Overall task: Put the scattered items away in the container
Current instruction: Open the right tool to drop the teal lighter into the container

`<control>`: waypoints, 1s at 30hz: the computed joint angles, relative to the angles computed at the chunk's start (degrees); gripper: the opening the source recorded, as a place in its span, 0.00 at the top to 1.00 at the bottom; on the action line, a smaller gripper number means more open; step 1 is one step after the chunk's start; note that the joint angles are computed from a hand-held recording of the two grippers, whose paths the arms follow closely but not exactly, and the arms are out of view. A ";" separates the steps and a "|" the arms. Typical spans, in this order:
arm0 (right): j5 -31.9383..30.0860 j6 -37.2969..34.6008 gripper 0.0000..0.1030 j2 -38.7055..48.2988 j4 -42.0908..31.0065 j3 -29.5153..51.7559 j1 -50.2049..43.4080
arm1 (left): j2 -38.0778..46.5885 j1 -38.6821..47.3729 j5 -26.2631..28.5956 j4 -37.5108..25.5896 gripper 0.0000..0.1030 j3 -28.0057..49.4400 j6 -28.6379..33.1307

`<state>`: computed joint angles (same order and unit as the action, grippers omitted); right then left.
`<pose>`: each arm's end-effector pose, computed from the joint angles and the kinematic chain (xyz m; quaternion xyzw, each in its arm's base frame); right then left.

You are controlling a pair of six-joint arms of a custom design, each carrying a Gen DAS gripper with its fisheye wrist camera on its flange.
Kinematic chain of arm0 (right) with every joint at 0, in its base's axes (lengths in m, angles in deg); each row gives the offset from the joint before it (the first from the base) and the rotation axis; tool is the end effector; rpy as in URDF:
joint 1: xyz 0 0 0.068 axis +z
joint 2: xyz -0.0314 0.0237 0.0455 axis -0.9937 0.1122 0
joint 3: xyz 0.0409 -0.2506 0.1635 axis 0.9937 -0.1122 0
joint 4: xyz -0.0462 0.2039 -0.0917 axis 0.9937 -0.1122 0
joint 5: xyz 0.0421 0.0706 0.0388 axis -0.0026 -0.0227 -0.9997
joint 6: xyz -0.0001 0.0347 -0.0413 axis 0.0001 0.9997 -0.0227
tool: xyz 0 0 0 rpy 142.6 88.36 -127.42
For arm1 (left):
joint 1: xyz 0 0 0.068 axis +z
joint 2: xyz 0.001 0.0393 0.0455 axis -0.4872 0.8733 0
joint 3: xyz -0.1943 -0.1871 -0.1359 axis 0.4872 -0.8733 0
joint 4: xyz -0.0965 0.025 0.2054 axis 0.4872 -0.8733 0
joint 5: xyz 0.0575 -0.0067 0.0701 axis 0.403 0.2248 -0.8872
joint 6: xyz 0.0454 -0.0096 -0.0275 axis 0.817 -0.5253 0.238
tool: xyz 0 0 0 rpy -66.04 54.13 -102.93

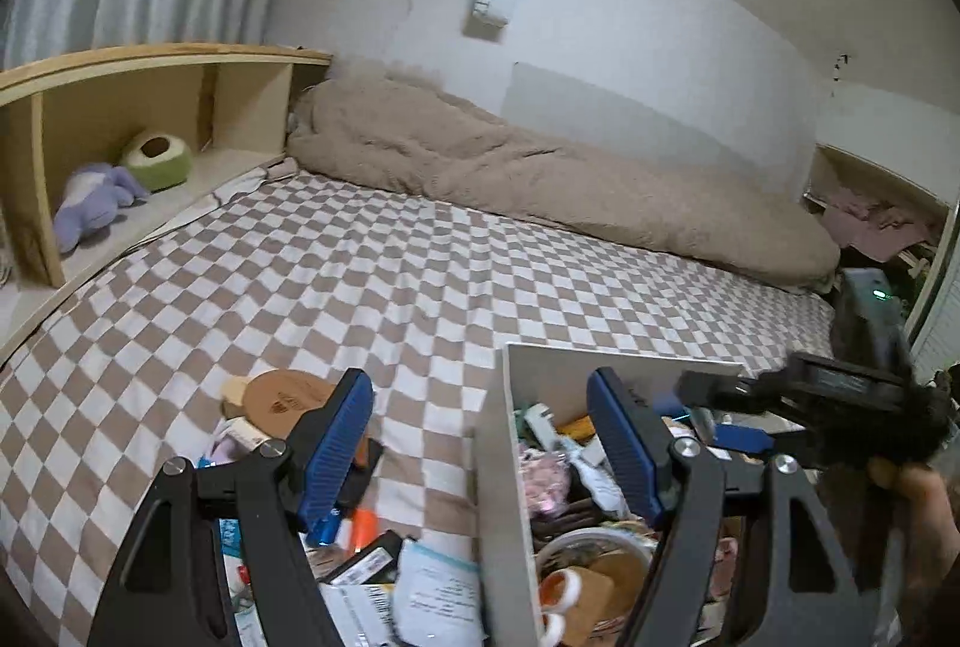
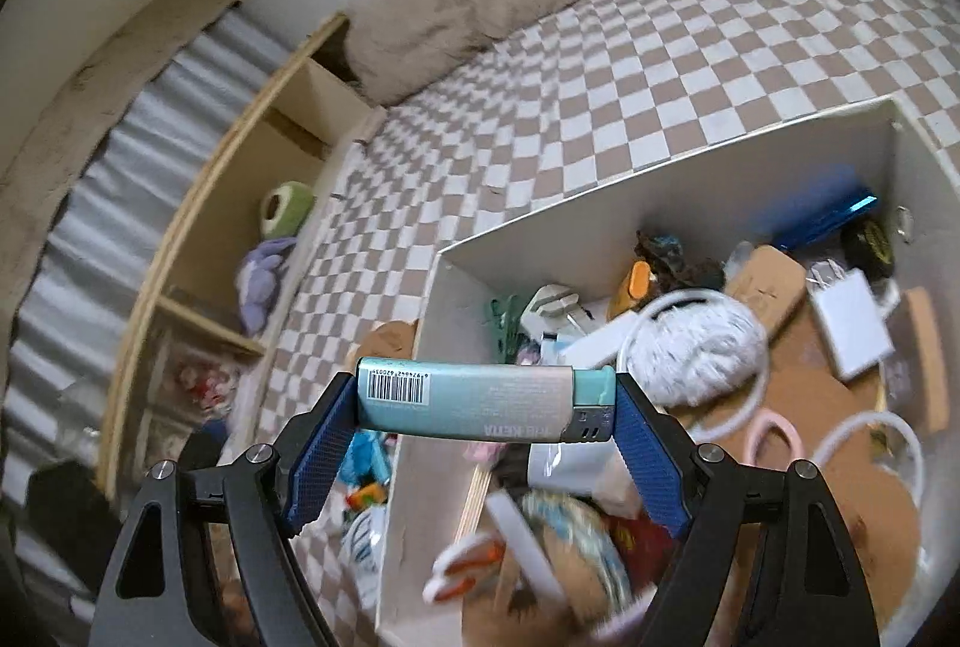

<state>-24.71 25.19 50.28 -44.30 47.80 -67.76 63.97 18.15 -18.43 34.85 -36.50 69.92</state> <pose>0.2381 0.0865 0.2281 -0.0153 0.9046 0.3572 0.2323 0.0698 0.0417 0.2594 -0.1083 0.8503 -0.0657 0.5108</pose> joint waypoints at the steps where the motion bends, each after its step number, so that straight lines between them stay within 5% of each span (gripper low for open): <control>1: 0.77 0.53 0.19 1.25 1.21 0.38 0.61 | 0.76 1.64 1.28 0.07 0.28 -0.17 1.01; 7: 8.02 4.12 0.17 7.98 3.96 4.44 3.90 | 6.18 11.13 9.29 -1.33 0.28 0.33 6.73; 10: 12.80 3.95 0.00 7.86 3.13 5.38 5.12 | 6.51 11.37 9.27 -0.98 0.28 0.06 7.00; 30: 14.52 -6.30 0.00 -7.76 -6.55 4.52 7.56 | 5.89 16.51 13.61 -10.45 0.26 3.40 14.78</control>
